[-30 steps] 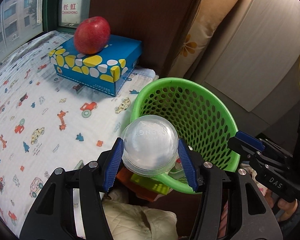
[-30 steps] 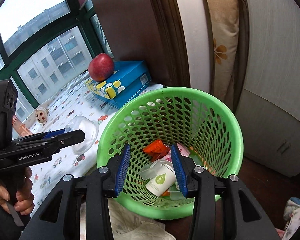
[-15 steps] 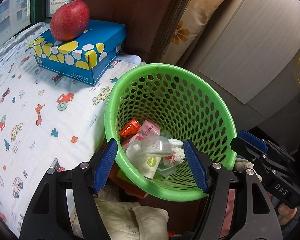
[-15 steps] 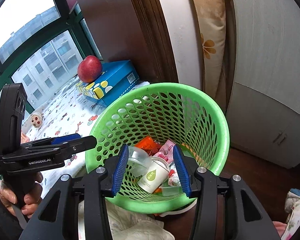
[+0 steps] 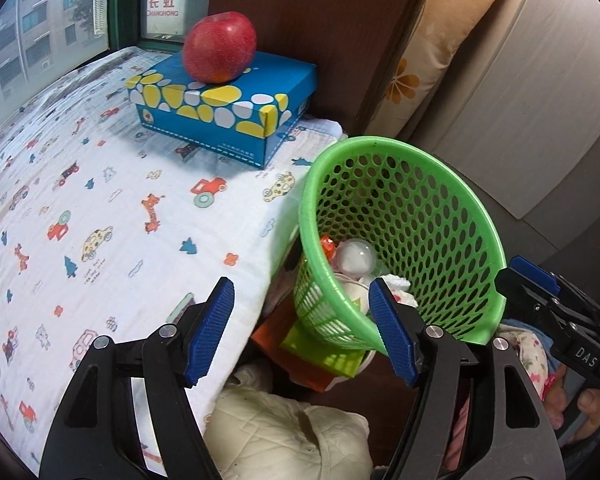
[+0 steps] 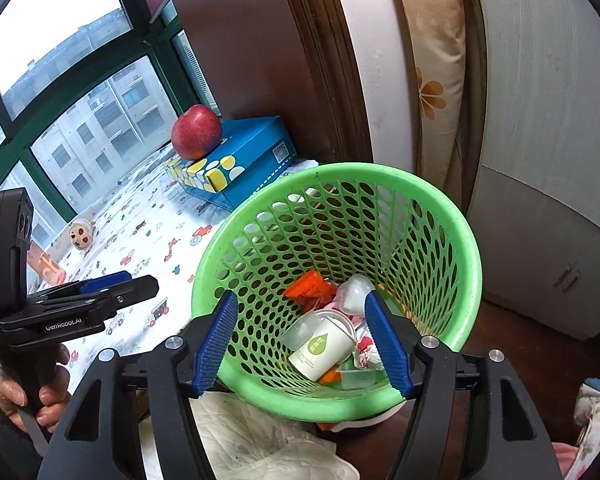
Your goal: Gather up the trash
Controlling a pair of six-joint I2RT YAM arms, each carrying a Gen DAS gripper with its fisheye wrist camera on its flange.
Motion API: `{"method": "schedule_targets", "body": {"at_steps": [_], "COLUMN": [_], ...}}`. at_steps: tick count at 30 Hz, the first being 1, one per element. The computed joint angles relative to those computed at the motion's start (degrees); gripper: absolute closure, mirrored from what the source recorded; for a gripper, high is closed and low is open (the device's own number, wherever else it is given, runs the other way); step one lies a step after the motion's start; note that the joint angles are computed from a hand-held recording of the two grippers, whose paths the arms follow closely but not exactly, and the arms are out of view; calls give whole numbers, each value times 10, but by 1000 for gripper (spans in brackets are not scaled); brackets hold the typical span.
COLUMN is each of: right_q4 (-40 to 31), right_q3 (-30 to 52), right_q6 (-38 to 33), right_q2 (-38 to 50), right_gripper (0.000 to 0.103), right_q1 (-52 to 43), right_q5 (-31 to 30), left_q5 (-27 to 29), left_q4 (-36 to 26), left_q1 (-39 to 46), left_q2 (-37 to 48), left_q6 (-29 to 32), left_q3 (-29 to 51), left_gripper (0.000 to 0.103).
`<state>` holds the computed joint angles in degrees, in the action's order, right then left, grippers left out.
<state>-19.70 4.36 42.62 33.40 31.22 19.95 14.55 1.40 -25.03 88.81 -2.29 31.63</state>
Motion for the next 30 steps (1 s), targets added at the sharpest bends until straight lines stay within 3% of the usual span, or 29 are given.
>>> {"method": "schedule_targets", "body": {"at_steps": [8,17,30], "right_q4": [102,208,238], "right_q3": [36,101,184], "right_q6": [36,34,34], "right_q2": [143,307,429], "right_gripper": [28,18,14], "right_q1": [92,156,232], "right_q5": [37,58,101], "left_q5": [0,1,38], "left_q4": [-4,-33,-77], "left_q1": [77,173,338], "left_q2": [-71,-154,-222], "left_q6": [29,85,150], "left_q3": [-54,-94,-122], "left_gripper": [19,11,9]}}
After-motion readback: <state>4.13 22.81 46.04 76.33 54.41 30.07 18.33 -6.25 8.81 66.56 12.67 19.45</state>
